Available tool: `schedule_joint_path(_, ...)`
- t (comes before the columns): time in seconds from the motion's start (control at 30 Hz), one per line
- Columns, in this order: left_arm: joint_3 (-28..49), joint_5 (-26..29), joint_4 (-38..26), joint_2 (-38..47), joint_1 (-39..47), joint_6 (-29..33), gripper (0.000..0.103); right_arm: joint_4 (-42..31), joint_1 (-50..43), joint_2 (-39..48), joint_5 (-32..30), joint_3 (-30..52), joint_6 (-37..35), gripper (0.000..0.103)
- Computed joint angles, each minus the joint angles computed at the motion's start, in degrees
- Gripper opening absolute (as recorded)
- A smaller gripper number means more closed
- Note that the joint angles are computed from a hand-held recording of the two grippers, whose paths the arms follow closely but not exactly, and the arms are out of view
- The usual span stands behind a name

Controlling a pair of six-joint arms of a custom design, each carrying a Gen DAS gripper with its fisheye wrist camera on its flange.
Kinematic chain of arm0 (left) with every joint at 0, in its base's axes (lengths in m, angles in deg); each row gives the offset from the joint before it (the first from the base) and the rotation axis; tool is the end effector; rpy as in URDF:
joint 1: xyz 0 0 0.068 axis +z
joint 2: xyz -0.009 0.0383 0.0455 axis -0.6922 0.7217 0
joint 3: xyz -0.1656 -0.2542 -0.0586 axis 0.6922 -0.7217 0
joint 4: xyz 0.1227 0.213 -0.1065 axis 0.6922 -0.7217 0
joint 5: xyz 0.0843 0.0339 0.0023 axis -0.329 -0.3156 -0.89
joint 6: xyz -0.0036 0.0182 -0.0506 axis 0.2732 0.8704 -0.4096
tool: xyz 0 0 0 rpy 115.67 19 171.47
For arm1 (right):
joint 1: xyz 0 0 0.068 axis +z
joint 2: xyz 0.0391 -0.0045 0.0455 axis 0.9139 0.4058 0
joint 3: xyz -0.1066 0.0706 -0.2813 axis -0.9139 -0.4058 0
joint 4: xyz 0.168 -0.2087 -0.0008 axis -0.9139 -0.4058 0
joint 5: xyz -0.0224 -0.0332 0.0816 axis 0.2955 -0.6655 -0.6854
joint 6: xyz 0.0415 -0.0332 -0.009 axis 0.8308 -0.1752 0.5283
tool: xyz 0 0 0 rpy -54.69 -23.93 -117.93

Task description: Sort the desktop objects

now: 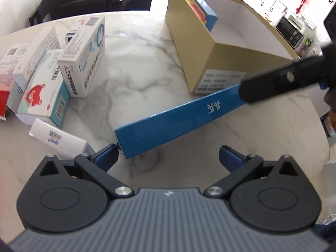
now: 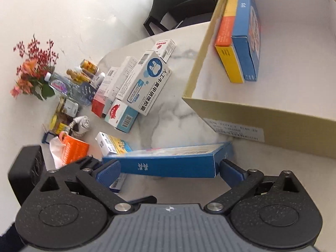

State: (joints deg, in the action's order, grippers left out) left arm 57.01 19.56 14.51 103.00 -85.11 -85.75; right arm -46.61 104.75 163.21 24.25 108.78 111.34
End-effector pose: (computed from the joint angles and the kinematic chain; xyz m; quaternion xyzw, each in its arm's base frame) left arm 0.1331 -0.1117 0.0775 0.0850 0.9575 -0.1118 0.2519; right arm 0.1913 0.1683 0.1155 -0.1305 0.9308 0.3003 0.1625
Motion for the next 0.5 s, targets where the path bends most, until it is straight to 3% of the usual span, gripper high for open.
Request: schedule_joint_path(0.5, 4.12, -3.94, 0.76, 3.21, 2.69, 2.27, 0.103, -8.50, 1.33, -0.62, 2.77, 4.32, -4.66, 0.093)
